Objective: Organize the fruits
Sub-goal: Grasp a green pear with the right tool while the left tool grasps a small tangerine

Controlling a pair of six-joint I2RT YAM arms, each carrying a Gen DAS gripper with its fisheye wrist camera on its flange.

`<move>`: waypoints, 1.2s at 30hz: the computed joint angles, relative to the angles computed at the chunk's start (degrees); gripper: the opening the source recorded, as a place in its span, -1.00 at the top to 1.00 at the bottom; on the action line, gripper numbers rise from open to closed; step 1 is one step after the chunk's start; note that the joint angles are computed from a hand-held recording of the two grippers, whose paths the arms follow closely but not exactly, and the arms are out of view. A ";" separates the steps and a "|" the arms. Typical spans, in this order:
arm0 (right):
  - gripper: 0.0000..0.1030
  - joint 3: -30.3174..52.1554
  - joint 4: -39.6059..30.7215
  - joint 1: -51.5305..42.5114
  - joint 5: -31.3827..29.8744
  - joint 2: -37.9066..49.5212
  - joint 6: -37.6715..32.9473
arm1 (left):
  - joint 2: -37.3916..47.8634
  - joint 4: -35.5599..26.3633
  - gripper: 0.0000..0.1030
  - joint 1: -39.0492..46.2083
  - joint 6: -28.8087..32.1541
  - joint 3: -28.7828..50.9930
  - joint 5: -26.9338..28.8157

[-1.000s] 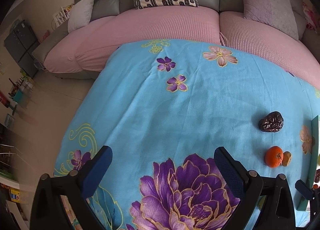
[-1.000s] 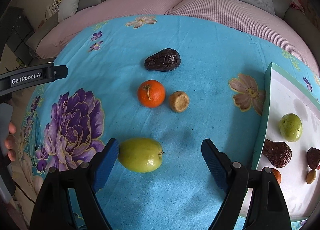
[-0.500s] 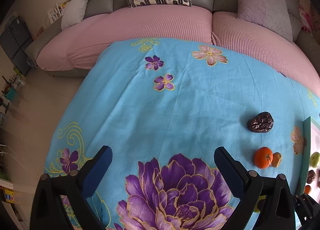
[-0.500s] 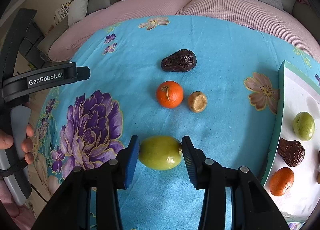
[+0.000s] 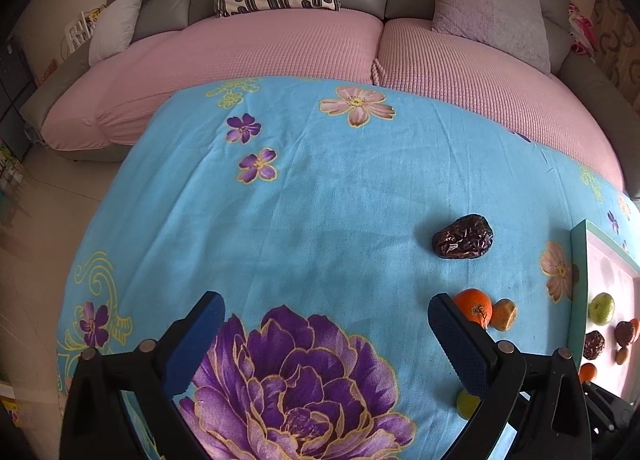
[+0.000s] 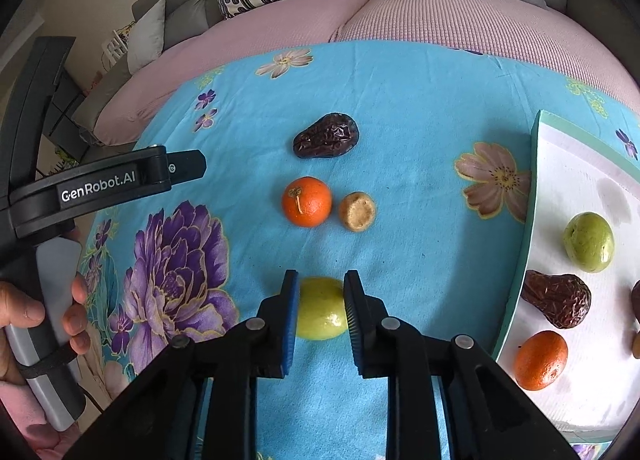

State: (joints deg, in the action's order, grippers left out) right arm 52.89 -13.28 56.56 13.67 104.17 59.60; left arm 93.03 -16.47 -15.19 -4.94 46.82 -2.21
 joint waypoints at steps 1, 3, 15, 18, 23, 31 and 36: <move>0.38 -0.21 0.83 -0.18 -0.74 0.14 -0.25 | 0.06 -0.06 -1.00 0.09 -0.07 0.05 -0.02; 0.10 1.69 -1.10 -0.19 -1.59 2.40 -0.43 | 0.18 -0.08 -1.00 0.66 -0.10 0.16 0.10; 0.14 3.01 1.33 0.33 -3.10 5.62 -2.97 | 0.40 0.23 -1.00 2.08 -0.24 0.14 1.54; 0.14 3.24 0.90 0.54 -2.67 5.34 -3.18 | 0.38 0.21 -1.00 2.13 -0.25 0.15 1.56; 0.14 0.94 1.03 -0.06 -2.17 2.77 -2.42 | 0.43 0.29 -1.00 2.17 -0.67 0.23 2.02; 0.14 -10.53 1.14 -2.70 2.85 -10.16 3.78 | 1.58 1.42 -0.97 0.82 -2.85 0.17 9.91; 0.14 -16.57 0.45 -4.06 5.28 -18.12 7.66 | 6.63 3.06 -0.52 -2.39 -5.15 1.55 19.26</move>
State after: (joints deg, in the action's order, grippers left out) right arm 36.32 -12.83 52.50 18.94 86.05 67.26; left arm 99.65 -13.40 -17.58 -10.10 48.37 17.04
